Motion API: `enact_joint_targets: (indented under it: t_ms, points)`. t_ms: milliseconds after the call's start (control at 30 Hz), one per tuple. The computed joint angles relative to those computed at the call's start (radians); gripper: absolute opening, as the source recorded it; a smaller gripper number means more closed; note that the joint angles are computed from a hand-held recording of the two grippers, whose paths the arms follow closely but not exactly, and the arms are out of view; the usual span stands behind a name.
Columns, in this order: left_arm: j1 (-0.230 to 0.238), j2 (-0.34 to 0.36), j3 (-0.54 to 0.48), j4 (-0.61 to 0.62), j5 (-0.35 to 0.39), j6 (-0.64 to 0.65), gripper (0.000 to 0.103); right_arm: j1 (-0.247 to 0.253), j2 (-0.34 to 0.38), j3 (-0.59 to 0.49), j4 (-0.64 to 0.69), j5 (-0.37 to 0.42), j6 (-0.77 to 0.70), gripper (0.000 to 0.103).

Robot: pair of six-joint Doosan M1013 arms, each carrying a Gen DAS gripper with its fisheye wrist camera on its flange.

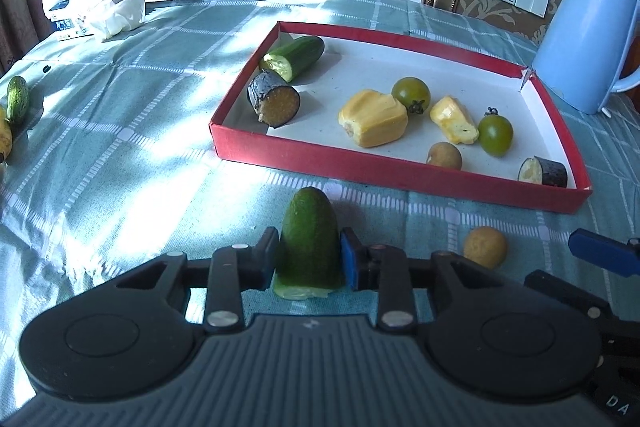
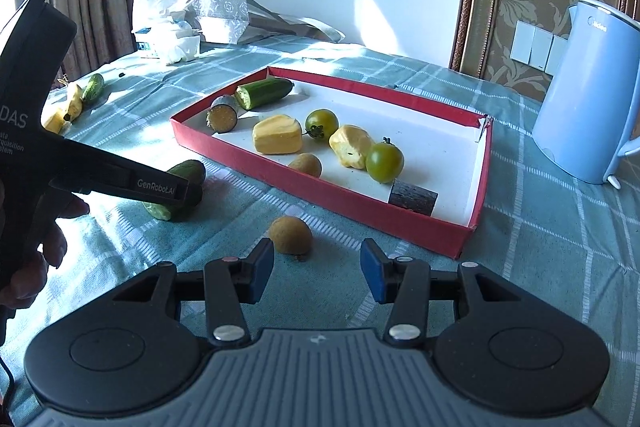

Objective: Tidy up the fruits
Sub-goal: 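Grasp the brown round fruit with the right tool while the left tool holds the cucumber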

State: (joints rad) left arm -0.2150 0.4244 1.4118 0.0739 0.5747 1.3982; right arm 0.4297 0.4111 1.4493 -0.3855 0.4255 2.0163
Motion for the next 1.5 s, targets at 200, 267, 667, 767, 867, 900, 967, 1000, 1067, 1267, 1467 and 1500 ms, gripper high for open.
enact_joint_targets:
  t_ms: [200, 267, 667, 767, 867, 900, 967, 1000, 1067, 1267, 1467, 1500]
  points:
    - [-0.003, -0.004, 0.011, 0.015, -0.023, 0.022, 0.029, -0.001, 0.009, -0.011, 0.018, -0.001, -0.027, 0.047]
    - [0.001, -0.005, 0.011, 0.003, -0.024, 0.029, 0.029, -0.002, 0.012, -0.013, 0.026, -0.003, -0.039, 0.047]
    - [0.009, -0.024, 0.030, 0.006, -0.048, 0.067, 0.029, -0.009, 0.039, -0.048, 0.138, 0.009, -0.184, 0.047]
    - [0.013, -0.030, 0.036, -0.020, -0.053, 0.096, 0.029, -0.010, 0.048, -0.060, 0.151, 0.016, -0.208, 0.047]
    - [0.015, -0.036, 0.040, -0.026, -0.059, 0.108, 0.029, -0.013, 0.057, -0.072, 0.187, 0.025, -0.255, 0.047]
    - [0.017, -0.038, 0.042, -0.029, -0.059, 0.111, 0.029, -0.014, 0.060, -0.076, 0.195, 0.027, -0.267, 0.047]
    - [0.020, -0.041, 0.045, -0.035, -0.060, 0.114, 0.029, -0.014, 0.068, -0.085, 0.211, 0.036, -0.294, 0.047]
    - [0.021, -0.042, 0.046, -0.035, -0.058, 0.113, 0.029, -0.014, 0.071, -0.089, 0.223, 0.038, -0.310, 0.046]
    - [0.023, -0.043, 0.046, -0.039, -0.056, 0.114, 0.029, -0.014, 0.077, -0.097, 0.233, 0.045, -0.330, 0.043]
    - [0.031, -0.048, 0.048, -0.038, -0.052, 0.103, 0.029, -0.016, 0.092, -0.113, 0.264, 0.068, -0.354, 0.035]
    - [0.034, -0.051, 0.049, -0.035, -0.053, 0.097, 0.029, -0.012, 0.094, -0.114, 0.234, 0.067, -0.343, 0.030]
    - [0.035, -0.052, 0.048, -0.037, -0.053, 0.099, 0.029, -0.010, 0.094, -0.113, 0.221, 0.067, -0.331, 0.030]
